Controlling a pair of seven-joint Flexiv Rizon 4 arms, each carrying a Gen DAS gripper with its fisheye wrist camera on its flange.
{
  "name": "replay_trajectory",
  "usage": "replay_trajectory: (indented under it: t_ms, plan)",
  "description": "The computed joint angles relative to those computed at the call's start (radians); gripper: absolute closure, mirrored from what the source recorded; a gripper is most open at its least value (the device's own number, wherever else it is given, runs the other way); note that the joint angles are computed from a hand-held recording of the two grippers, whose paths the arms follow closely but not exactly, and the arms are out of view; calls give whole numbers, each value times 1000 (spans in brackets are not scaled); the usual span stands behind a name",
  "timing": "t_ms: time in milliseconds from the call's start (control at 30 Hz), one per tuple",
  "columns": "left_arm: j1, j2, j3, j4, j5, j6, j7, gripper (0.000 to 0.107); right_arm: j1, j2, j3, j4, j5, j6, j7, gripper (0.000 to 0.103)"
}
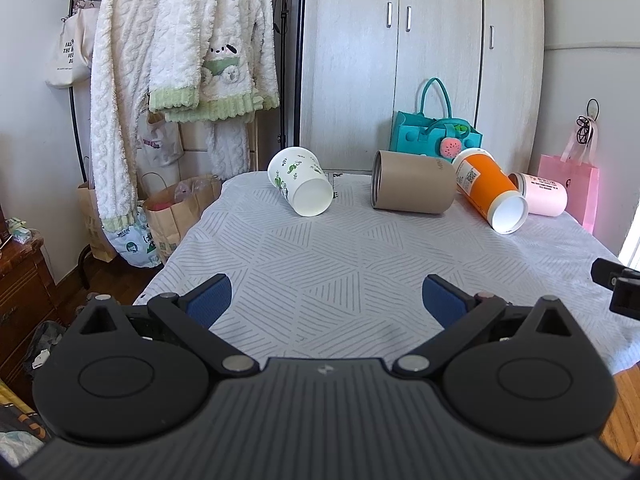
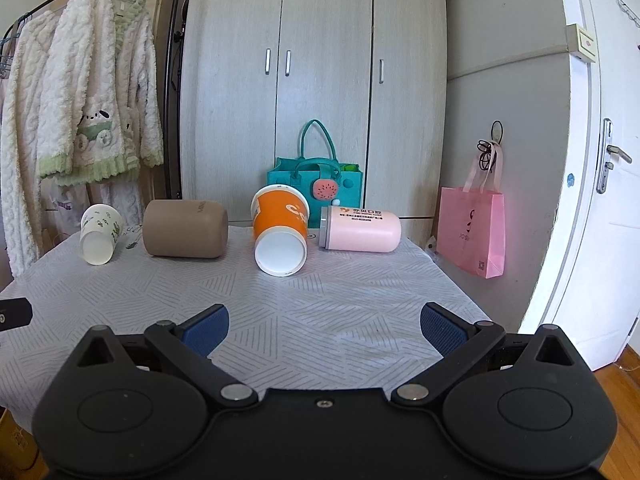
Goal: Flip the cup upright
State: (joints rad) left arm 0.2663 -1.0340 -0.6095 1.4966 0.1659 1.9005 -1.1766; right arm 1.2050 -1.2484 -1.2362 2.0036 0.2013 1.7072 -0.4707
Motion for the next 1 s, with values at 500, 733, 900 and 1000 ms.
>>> replay_trajectory:
  t_ms: [500,733,900,1000]
  plan:
    - [-1,2,3,3,-4,-1,-4,4,9,-2,-8,5,-8,-12,5,0]
    - [5,9,1,14,-1,1,-10,4,13,-5,-12,7,-6,-15,8,0]
    - [2,8,4,13,-2,1,-11,4,13,-3,-13,8,-11,-18,9,0]
    - [1,14,8,18,-6,-3,-14,4,12,-2,-13,8,-12,-18,10,0]
